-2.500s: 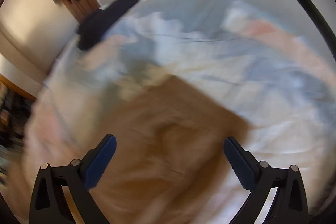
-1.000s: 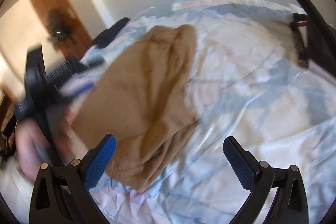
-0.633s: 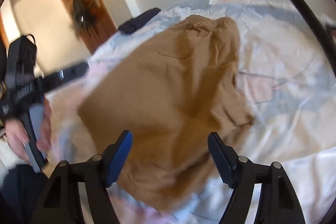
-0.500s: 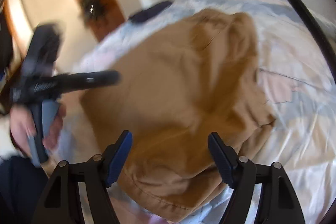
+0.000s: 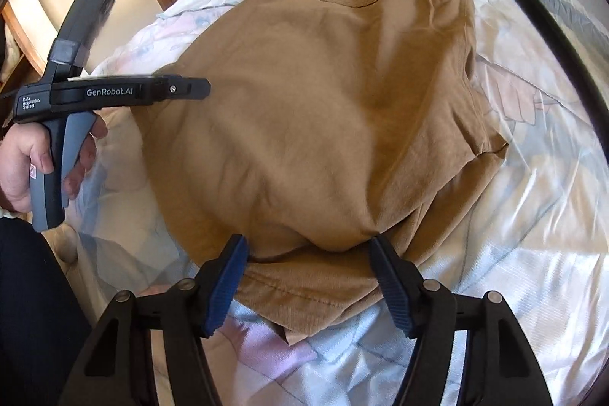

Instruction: Fold clothes

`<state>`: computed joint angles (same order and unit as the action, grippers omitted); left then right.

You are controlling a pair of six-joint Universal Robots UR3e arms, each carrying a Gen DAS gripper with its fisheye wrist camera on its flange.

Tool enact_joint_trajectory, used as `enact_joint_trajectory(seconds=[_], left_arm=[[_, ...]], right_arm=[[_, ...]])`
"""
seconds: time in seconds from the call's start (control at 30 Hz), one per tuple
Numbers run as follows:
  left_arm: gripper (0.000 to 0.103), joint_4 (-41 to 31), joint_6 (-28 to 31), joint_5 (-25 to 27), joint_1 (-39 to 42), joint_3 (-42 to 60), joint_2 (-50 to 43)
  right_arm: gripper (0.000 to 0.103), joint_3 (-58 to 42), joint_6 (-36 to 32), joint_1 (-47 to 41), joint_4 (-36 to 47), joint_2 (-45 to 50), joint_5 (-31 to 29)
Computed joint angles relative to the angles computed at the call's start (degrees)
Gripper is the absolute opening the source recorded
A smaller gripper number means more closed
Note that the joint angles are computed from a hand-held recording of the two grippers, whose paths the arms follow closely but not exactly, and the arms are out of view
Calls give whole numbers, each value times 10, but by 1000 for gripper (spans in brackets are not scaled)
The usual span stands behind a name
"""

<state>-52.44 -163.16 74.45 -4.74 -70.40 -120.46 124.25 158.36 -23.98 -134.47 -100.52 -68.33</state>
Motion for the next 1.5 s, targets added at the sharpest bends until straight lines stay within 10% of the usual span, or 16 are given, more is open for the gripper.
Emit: enact_joint_trajectory(seconds=[0.43, 0.57, 0.67, 0.83, 1.1, 1.27, 1.37, 1.5], left_arm=[[47, -15, -29, 14, 18, 24, -10], [48, 80, -4, 3, 11, -39, 40], [86, 174, 36, -143, 29, -93, 64], [87, 92, -6, -145, 9, 65, -53], [73, 56, -75, -133, 51, 54, -83], [72, -1, -232, -95, 14, 127, -77], [75, 156, -355, -54, -47, 41, -14], [79, 310, -479, 83, -140, 33, -29]], right_arm=[[85, -13, -32, -21, 72, -15, 32], [86, -24, -30, -59, 112, -39, 78], [103, 21, 24, -110, 2, -68, 152], [103, 17, 84, -60, -283, 74, 108], [103, -3, -41, -11, -222, 140, 8], [98, -18, -104, -87, -85, 44, 84], [103, -37, -142, -212, 7, -39, 208], [103, -216, -166, -234, 109, 47, 160]])
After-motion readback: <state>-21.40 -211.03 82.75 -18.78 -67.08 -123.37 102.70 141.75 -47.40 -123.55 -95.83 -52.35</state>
